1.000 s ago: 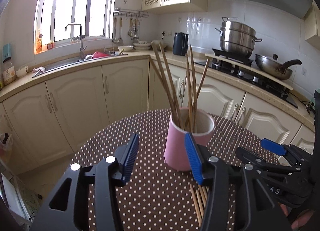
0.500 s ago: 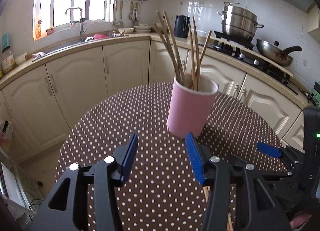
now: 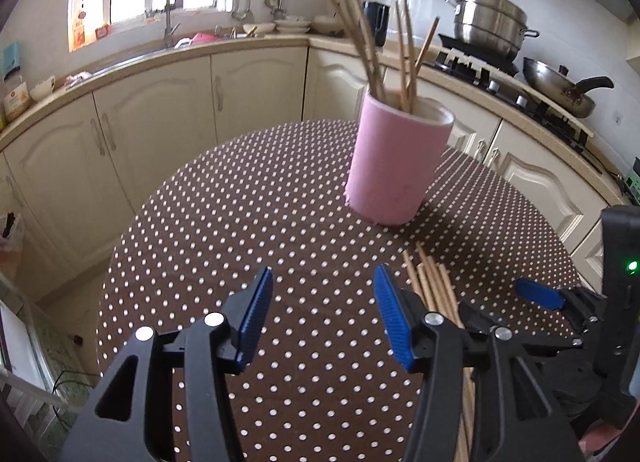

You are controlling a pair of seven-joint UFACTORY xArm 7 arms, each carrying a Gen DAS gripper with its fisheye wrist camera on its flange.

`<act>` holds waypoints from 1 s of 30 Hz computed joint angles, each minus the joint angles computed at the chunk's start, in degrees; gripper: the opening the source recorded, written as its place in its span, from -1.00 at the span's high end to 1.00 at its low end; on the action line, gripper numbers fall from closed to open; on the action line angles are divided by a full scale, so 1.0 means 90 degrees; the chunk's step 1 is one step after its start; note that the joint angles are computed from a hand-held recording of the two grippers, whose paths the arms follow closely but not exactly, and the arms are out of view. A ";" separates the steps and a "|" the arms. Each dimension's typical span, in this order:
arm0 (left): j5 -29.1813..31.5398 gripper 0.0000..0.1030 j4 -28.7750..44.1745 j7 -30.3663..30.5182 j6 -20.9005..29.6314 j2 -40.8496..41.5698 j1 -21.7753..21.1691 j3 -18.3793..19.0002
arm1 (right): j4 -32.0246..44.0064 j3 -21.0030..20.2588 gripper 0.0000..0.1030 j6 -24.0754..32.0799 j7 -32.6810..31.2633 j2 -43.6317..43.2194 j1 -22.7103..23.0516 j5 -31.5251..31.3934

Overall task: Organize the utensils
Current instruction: 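Move both open grippers back down to the remaining chopsticks, then close the right gripper on a wooden chopstick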

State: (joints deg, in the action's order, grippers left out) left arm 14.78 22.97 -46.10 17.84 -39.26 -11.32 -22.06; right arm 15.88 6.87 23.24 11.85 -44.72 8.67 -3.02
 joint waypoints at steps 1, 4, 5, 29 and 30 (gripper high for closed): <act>-0.0006 -0.02 -0.0017 -0.0015 0.0035 -0.0005 0.0003 -0.0002 | 0.0000 0.0030 -0.53 0.0031 0.0033 -0.0015 0.0002 0.0001; -0.0005 -0.15 -0.0006 -0.0059 0.0139 0.0024 0.0021 -0.0006 | -0.0007 0.0192 -0.54 0.0099 0.0171 -0.0078 -0.0064 -0.0078; -0.0005 -0.16 -0.0005 -0.0069 0.0154 0.0037 0.0018 0.0005 | 0.0008 0.0265 -0.55 0.0148 0.0243 -0.0102 -0.0110 -0.0131; -0.0058 -0.19 0.0083 -0.0040 0.0456 0.0220 -0.0289 0.0097 | -0.0099 -0.0142 0.85 0.0048 0.0383 -0.0211 0.0450 -0.0047; -0.0060 -0.19 0.0111 -0.0025 0.0453 0.0247 -0.0321 0.0098 | -0.0141 -0.0243 0.85 0.0020 0.0299 -0.0264 0.0499 0.0053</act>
State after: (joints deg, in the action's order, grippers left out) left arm 14.24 23.97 -46.32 21.92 -37.04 -14.21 -21.18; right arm 14.61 4.69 23.42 14.54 -47.10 13.16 -2.55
